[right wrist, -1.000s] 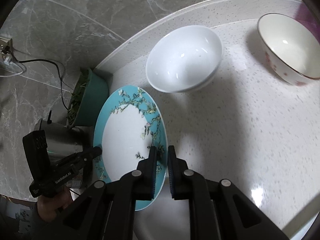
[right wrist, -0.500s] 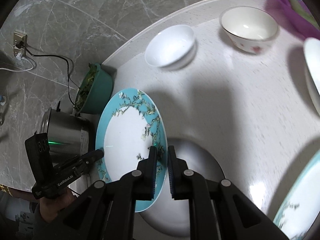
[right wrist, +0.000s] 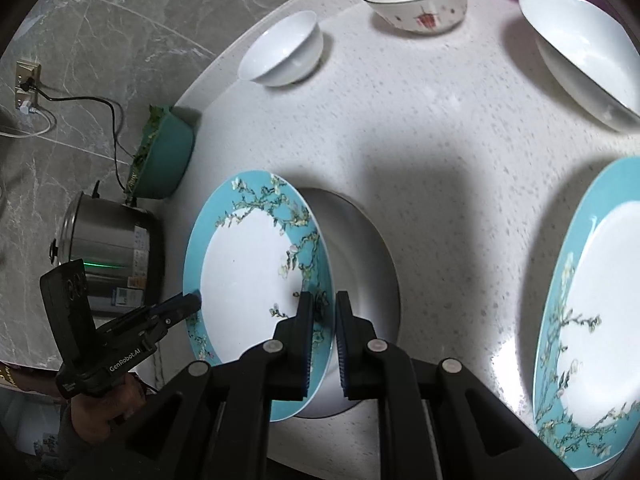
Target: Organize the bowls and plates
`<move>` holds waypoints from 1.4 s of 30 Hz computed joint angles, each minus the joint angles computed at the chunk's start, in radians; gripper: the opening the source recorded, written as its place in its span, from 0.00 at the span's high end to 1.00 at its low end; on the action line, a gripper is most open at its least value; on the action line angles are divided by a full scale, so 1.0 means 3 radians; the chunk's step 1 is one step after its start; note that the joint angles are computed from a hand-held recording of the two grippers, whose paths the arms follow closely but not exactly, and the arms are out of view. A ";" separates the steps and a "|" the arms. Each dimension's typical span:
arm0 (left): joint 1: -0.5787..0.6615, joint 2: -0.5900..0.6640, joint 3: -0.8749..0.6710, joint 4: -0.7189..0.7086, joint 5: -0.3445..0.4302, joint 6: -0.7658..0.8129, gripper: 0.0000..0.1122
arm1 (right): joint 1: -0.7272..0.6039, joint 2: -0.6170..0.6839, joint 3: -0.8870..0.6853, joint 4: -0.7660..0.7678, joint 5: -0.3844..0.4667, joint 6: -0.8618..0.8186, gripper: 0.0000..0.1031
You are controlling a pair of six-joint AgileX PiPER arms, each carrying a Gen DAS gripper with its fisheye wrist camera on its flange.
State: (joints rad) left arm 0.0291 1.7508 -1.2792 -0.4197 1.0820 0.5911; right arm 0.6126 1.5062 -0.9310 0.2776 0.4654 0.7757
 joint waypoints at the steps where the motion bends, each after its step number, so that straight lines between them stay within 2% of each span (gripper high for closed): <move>1: -0.0005 0.0013 0.0024 -0.0001 -0.0027 0.0006 0.83 | -0.0005 0.0001 0.0014 0.0015 -0.0008 -0.0022 0.87; 10: -0.0222 0.0034 0.0247 0.0079 -0.0365 -0.0111 0.83 | -0.0029 0.0032 0.0212 0.0059 -0.0127 -0.0140 0.87; 14: -0.0290 0.0041 0.0231 0.0137 -0.0433 -0.0154 0.83 | 0.0002 0.0068 0.0185 -0.0177 -0.0098 0.0023 0.86; 19: -0.0379 0.0011 0.0264 0.0244 -0.0534 -0.0202 0.83 | 0.0141 0.0155 0.0018 -0.0758 0.0089 0.0443 0.84; 24: -0.0537 -0.0126 0.0453 0.0513 -0.0804 -0.0299 0.83 | 0.0460 0.0377 -0.0411 -0.1551 0.0662 0.0911 0.80; 33: -0.0526 -0.0210 0.0579 0.0545 -0.0935 -0.0229 0.83 | 0.0878 0.0828 -0.0992 -0.2300 0.1525 0.1122 0.78; 36: -0.0523 -0.0224 0.0603 0.0551 -0.0973 -0.0202 0.83 | 0.0951 0.0888 -0.1060 -0.2426 0.1667 0.1141 0.78; 40: -0.0481 -0.0233 0.0623 0.0479 -0.0999 -0.0136 0.83 | 0.1125 0.1087 -0.1290 -0.2662 0.2006 0.1141 0.77; 42: -0.0439 -0.0254 0.0662 0.0392 -0.1013 -0.0062 0.82 | 0.1144 0.1106 -0.1304 -0.2690 0.2015 0.1197 0.73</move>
State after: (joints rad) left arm -0.1025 1.6747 -1.0806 -0.3020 0.7781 0.5725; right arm 0.9559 1.8381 -1.3221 -0.5293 1.0700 1.1348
